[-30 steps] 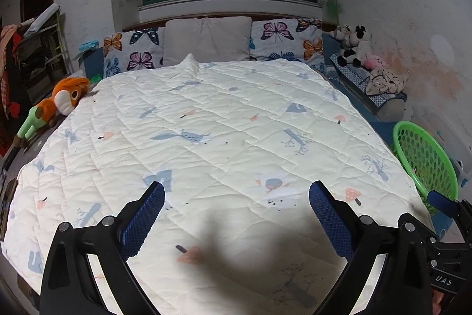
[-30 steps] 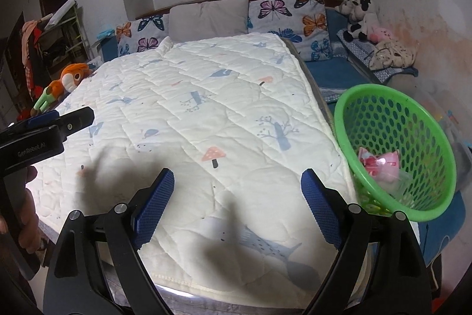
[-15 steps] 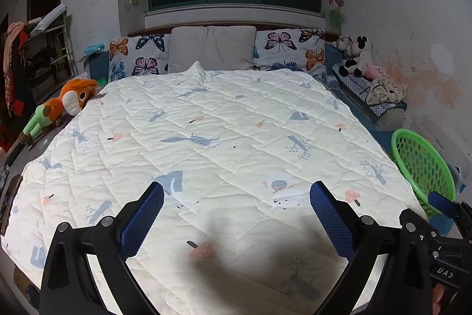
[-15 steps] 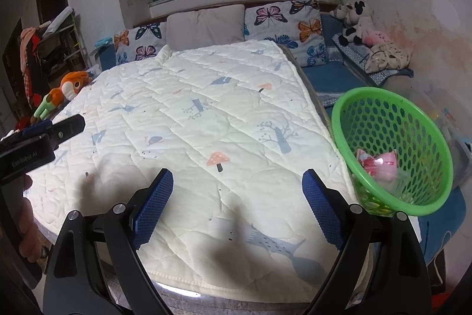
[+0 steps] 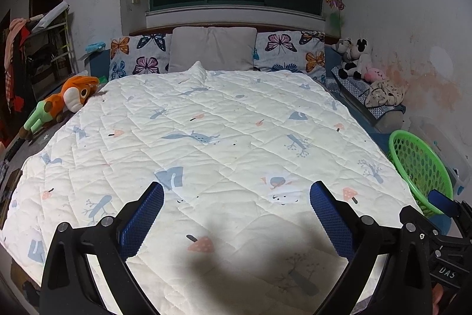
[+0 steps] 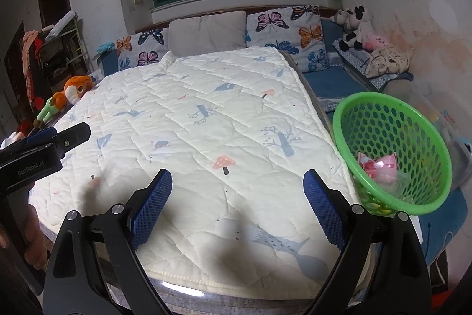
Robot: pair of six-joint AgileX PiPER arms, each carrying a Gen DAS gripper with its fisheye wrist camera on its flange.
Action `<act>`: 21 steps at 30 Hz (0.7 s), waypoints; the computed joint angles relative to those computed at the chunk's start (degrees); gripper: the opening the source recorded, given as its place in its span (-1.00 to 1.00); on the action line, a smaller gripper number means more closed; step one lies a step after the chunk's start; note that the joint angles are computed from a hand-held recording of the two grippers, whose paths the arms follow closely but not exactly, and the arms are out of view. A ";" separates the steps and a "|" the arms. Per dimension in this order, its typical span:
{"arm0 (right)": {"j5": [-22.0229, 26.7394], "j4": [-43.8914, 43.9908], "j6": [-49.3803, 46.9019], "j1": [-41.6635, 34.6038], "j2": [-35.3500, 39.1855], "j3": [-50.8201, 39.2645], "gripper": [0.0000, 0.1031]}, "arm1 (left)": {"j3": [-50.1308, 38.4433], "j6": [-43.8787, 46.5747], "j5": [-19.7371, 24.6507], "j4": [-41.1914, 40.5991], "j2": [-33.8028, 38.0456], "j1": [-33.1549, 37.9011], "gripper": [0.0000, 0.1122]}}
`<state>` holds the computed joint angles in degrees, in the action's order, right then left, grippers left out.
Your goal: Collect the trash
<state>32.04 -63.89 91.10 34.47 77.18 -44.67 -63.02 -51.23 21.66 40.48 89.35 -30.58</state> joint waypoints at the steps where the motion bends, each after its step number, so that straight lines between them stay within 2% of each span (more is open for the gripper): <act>1: 0.12 -0.15 0.12 0.10 0.02 0.02 0.75 | 0.13 0.00 -0.06 -0.04 -0.06 0.00 0.71; 21: 0.25 -1.33 1.90 0.68 0.41 0.35 0.79 | 0.71 -1.39 0.30 1.17 -0.38 -1.01 0.71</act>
